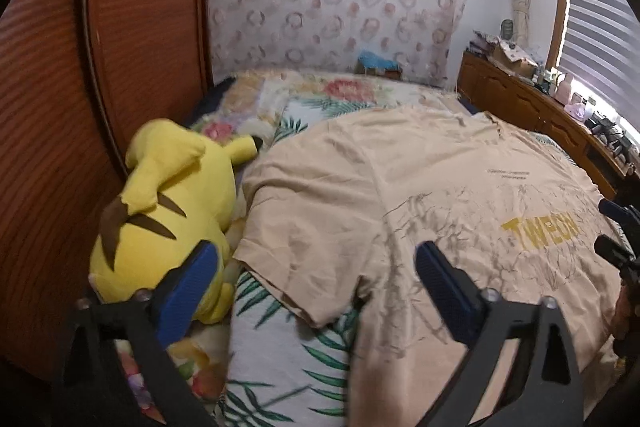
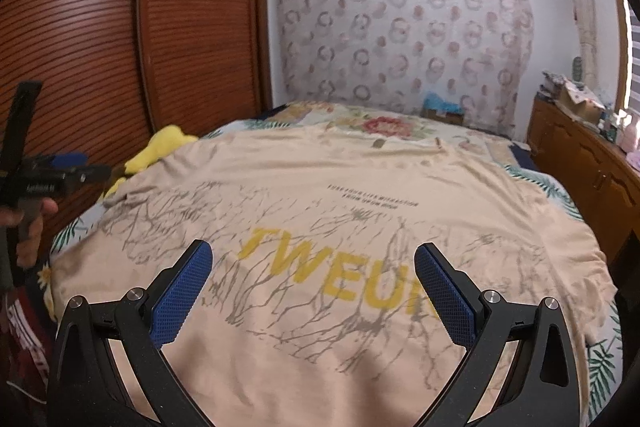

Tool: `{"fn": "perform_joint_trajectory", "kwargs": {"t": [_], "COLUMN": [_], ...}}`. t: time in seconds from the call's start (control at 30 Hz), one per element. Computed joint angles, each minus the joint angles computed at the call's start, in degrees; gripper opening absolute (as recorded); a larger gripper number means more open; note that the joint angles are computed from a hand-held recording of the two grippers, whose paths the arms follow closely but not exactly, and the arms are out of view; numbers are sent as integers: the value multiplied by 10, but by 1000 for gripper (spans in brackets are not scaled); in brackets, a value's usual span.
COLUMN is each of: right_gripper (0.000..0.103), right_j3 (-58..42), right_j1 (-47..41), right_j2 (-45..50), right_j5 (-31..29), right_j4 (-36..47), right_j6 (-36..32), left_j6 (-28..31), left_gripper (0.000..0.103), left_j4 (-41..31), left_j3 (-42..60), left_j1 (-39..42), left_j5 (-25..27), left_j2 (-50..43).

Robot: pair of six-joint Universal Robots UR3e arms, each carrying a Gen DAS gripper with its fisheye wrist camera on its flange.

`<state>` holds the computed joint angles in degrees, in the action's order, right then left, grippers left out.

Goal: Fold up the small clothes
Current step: 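Move the left tool to the shirt's side edge and grasp it, then lift the side edge with the left tool and fold it toward the shirt middle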

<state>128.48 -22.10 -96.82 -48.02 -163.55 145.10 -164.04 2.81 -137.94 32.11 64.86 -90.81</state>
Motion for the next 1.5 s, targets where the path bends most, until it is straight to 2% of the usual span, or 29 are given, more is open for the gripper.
{"fn": "perform_joint_trajectory", "kwargs": {"t": [0.2, 0.27, 0.33, 0.47, 0.5, 0.6, 0.7, 0.77, 0.9, 1.13, 1.5], "right_gripper": [103, 103, 103, 103, 103, 103, 103, 103, 103, 103, 103], "right_j3": [-40, -61, -79, -103, -104, -104, -100, -98, -90, -90, -92], "right_j1": [33, 47, 58, 76, 77, 79, 75, 70, 53, 34, -27], "right_j2": [20, 30, 40, 60, 62, 67, 67, 66, 57, 59, 50], "right_j5": [-6, -13, -19, -27, -25, -22, -20, -18, -6, -4, 11], "right_j4": [34, 43, 52, 56, 56, 59, 66, 68, 71, 70, 88], "right_j6": [-14, -16, -18, -15, -14, -10, -14, -16, -16, -15, -21], "left_j6": [36, 38, 46, 54, 56, 73, 71, 65, 62, 63, 12], "left_gripper": [82, 73, 71, 58, 49, 37, 25, 7, 2, 0, 0], "left_j4": [-121, -146, -165, -212, -222, -243, -209, -177, -134, -141, -202], "left_j3": [90, 111, 130, 156, 160, 159, 142, 130, 112, 146, 344], "left_j1": [19, 24, 28, 44, 49, 69, 66, 60, 58, 23, -175], "left_j5": [-11, -8, -6, -30, -38, -81, -69, -47, -39, -44, -14], "left_j2": [-57, -76, -94, -120, -125, -128, -118, -109, -86, -74, -149]}}
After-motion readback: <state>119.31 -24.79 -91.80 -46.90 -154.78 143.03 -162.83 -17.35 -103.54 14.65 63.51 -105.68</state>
